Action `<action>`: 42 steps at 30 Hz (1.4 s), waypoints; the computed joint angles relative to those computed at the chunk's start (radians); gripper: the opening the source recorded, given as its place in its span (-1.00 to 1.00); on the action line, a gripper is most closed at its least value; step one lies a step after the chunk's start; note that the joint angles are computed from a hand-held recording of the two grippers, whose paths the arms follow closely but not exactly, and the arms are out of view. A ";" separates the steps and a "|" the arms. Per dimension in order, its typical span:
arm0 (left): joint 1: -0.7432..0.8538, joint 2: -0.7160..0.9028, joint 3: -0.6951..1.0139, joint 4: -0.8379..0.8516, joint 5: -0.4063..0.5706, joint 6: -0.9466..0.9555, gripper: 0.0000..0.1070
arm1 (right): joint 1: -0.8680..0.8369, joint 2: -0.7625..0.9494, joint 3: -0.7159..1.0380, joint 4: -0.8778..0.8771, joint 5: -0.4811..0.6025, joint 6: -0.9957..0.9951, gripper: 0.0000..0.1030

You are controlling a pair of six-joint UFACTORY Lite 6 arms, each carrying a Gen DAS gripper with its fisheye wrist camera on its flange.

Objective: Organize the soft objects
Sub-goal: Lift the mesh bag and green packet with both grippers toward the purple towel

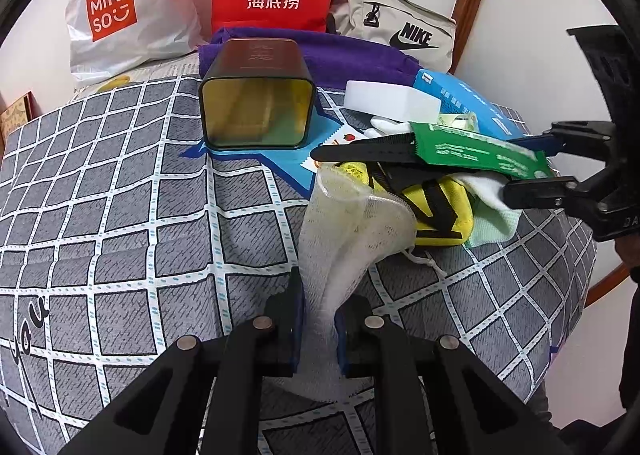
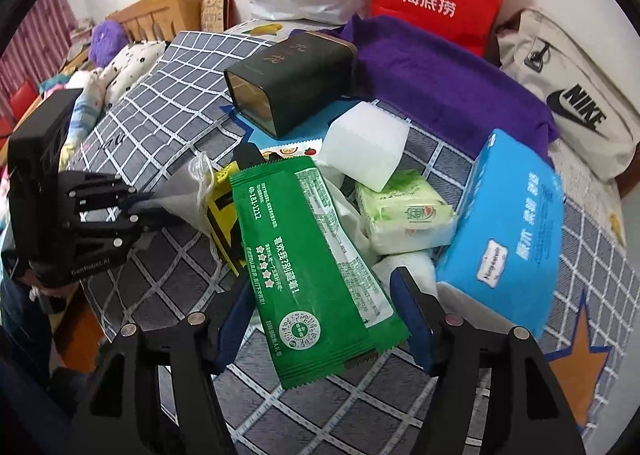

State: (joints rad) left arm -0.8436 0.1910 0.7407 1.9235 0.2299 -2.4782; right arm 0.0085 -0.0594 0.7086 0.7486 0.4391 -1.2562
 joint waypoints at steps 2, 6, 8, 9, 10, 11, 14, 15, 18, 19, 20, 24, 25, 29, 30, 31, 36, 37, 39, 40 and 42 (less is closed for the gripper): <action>-0.003 0.002 0.000 -0.003 0.003 0.002 -0.76 | -0.004 -0.031 -0.009 -0.024 0.005 -0.002 0.35; -0.002 0.000 -0.001 -0.006 0.003 0.007 -0.76 | 0.024 -0.061 -0.004 -0.082 -0.007 0.003 0.55; -0.005 0.001 -0.001 -0.006 0.006 0.005 -0.76 | 0.043 -0.060 0.001 -0.116 -0.013 0.022 0.55; -0.005 0.001 -0.001 -0.006 0.007 0.006 -0.76 | 0.053 -0.050 0.007 -0.129 -0.013 0.032 0.55; -0.004 0.001 -0.001 -0.006 0.005 0.007 -0.76 | 0.065 -0.040 0.012 -0.147 -0.017 0.051 0.55; -0.005 0.001 -0.002 -0.006 0.008 0.009 -0.76 | 0.090 -0.022 0.019 -0.179 -0.036 0.087 0.55; -0.006 0.002 0.000 -0.014 0.009 0.017 -0.76 | 0.149 0.028 0.038 -0.271 -0.093 0.185 0.55; -0.007 0.001 0.000 -0.020 0.009 0.023 -0.76 | 0.162 0.048 0.048 -0.307 -0.106 0.227 0.55; -0.005 -0.001 -0.001 -0.027 0.005 0.030 -0.76 | 0.160 0.101 0.083 -0.312 -0.089 0.248 0.04; -0.004 -0.004 -0.004 -0.029 0.002 0.036 -0.76 | 0.145 0.104 0.089 -0.260 -0.061 0.199 0.00; -0.004 -0.005 -0.004 -0.036 0.000 0.043 -0.76 | 0.128 0.089 0.082 -0.197 -0.044 0.142 0.00; 0.004 -0.007 0.008 -0.151 -0.019 0.164 -0.76 | 0.088 0.014 0.050 -0.098 -0.012 0.049 0.00; 0.005 -0.006 0.015 -0.198 -0.022 0.212 -0.76 | 0.070 -0.007 0.046 -0.068 0.007 0.025 0.00; 0.013 0.007 0.045 -0.354 -0.029 0.370 -0.76 | 0.012 -0.019 0.061 0.020 0.075 -0.032 -0.21; 0.017 0.011 0.053 -0.382 -0.035 0.401 -0.76 | 0.000 -0.003 0.068 0.025 0.088 -0.035 -0.24; 0.018 0.015 0.057 -0.403 -0.037 0.424 -0.76 | -0.007 0.015 0.077 0.019 0.094 -0.029 -0.25; 0.013 0.029 0.075 -0.512 -0.025 0.538 -0.76 | -0.021 0.074 0.072 0.005 0.067 -0.014 -0.20; 0.010 0.034 0.081 -0.511 -0.022 0.537 -0.76 | -0.027 0.076 0.069 0.005 0.063 -0.015 -0.16; 0.009 0.037 0.084 -0.521 -0.020 0.544 -0.76 | -0.049 0.057 0.048 0.051 0.066 -0.052 -0.05; 0.007 0.039 0.086 -0.524 -0.018 0.545 -0.76 | -0.059 0.049 0.042 0.065 0.070 -0.062 0.07; 0.007 0.039 0.086 -0.528 -0.017 0.549 -0.76 | -0.065 0.035 0.021 0.086 0.048 -0.079 0.27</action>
State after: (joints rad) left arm -0.8365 0.2301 0.8267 1.3952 0.2129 -1.9296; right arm -0.0568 -0.0245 0.7297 0.8351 0.4870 -1.3357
